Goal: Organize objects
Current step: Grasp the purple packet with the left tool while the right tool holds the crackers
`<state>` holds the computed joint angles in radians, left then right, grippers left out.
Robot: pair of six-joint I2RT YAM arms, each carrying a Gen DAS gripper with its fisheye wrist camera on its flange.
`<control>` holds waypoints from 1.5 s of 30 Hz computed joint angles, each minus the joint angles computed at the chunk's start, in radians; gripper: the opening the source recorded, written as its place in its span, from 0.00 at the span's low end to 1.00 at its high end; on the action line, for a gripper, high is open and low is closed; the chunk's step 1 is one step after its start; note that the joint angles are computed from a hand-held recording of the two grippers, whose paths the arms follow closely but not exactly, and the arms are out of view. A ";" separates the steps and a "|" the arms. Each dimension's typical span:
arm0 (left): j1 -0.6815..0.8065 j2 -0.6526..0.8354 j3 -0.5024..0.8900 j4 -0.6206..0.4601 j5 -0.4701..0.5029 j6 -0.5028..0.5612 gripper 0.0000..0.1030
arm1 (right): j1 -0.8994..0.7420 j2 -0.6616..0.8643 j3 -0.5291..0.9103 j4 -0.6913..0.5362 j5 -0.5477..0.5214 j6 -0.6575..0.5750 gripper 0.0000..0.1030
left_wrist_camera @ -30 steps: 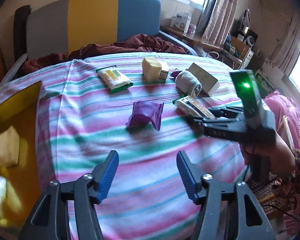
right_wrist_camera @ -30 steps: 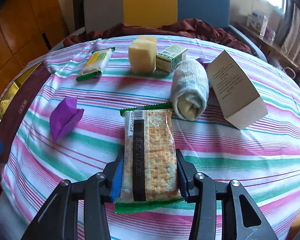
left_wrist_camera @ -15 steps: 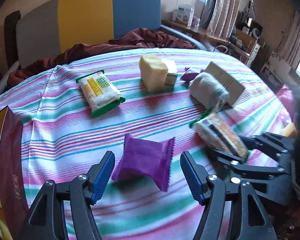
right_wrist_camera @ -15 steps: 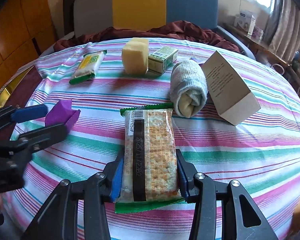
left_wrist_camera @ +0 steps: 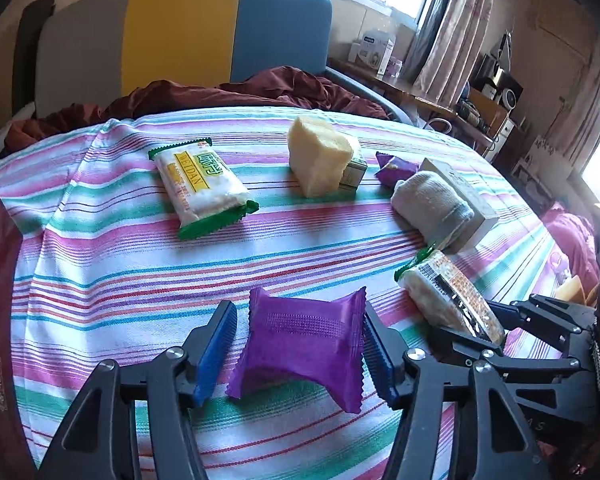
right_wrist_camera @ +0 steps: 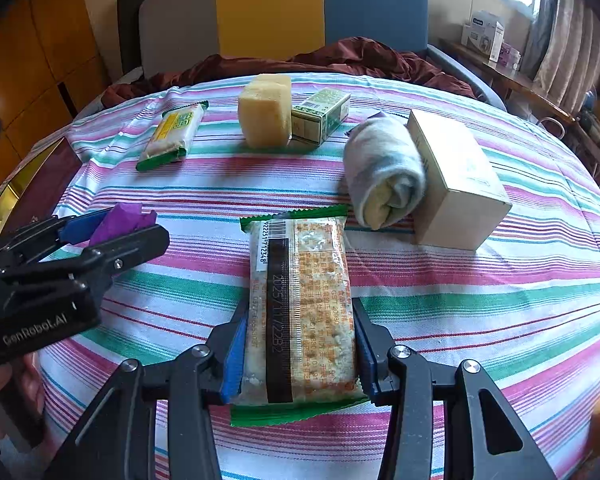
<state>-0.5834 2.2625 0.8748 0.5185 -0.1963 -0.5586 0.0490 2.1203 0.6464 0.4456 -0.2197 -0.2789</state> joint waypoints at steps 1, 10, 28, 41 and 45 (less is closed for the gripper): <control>0.001 0.000 0.001 0.001 0.003 0.000 0.60 | 0.000 0.000 0.000 0.000 -0.001 0.000 0.46; 0.005 0.010 -0.021 0.051 -0.008 -0.010 0.49 | 0.004 -0.001 -0.009 0.015 0.006 0.002 0.45; -0.113 -0.066 -0.181 0.200 -0.245 -0.002 0.45 | 0.042 -0.030 -0.057 0.063 0.018 -0.017 0.45; -0.214 -0.310 -0.402 0.228 -0.304 -0.052 0.45 | 0.067 -0.043 -0.084 0.112 0.042 -0.042 0.45; -0.202 -0.416 -0.492 0.223 -0.333 -0.099 0.45 | 0.070 -0.050 -0.092 0.118 0.042 -0.042 0.45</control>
<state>-0.7856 1.8469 0.3829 0.7412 -0.5295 -0.6575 0.1186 2.0708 0.5541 0.5632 -0.1773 -0.3204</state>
